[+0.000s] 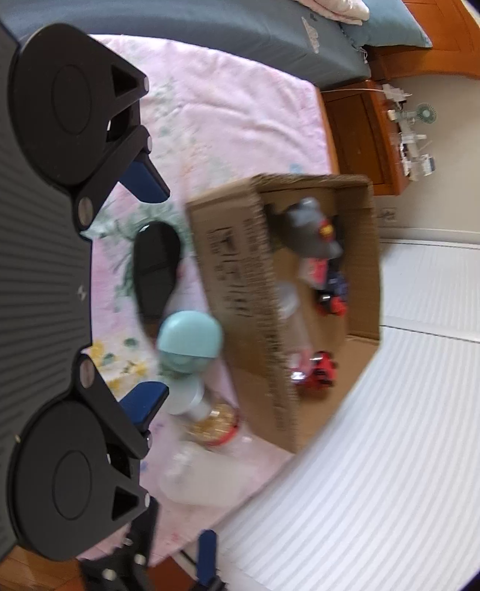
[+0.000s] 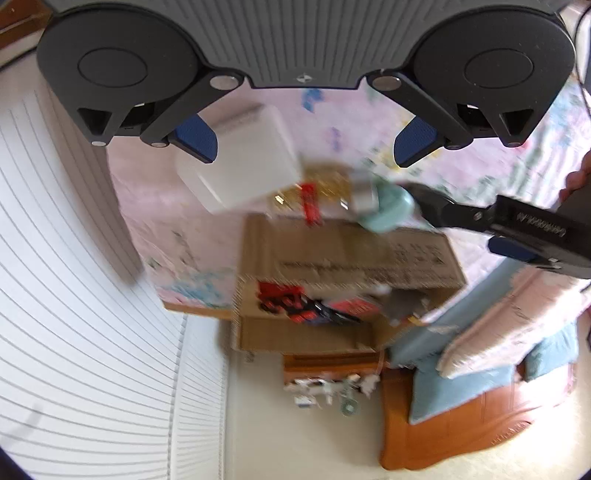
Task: Organize rigid objects
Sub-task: 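Return both tools to the remaining items beside the box, then grasp the black oval lid with the left tool while the right tool grasps the white container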
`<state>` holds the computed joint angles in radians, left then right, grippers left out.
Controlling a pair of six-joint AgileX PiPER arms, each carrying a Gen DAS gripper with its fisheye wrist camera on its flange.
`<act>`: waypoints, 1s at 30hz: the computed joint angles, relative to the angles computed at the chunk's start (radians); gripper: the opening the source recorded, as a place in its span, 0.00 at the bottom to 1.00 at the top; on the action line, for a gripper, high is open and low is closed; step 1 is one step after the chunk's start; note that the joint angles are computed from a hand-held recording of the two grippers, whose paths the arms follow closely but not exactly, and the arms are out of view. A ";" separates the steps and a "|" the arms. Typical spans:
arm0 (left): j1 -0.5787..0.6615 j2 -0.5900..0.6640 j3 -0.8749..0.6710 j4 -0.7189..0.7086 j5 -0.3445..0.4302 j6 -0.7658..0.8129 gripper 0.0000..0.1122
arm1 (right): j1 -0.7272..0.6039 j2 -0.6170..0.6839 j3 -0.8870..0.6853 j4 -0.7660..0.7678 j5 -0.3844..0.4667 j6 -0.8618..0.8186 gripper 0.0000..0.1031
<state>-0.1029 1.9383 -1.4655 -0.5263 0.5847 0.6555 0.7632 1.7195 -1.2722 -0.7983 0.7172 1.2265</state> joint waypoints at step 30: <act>-0.028 0.081 0.082 -0.129 -0.207 0.194 0.91 | -0.075 0.021 0.142 0.018 -0.081 -0.023 1.00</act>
<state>-0.1307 2.0195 -1.3838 -0.6553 0.3772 0.8496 0.6877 1.7404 -1.1306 -0.7801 0.6366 1.2037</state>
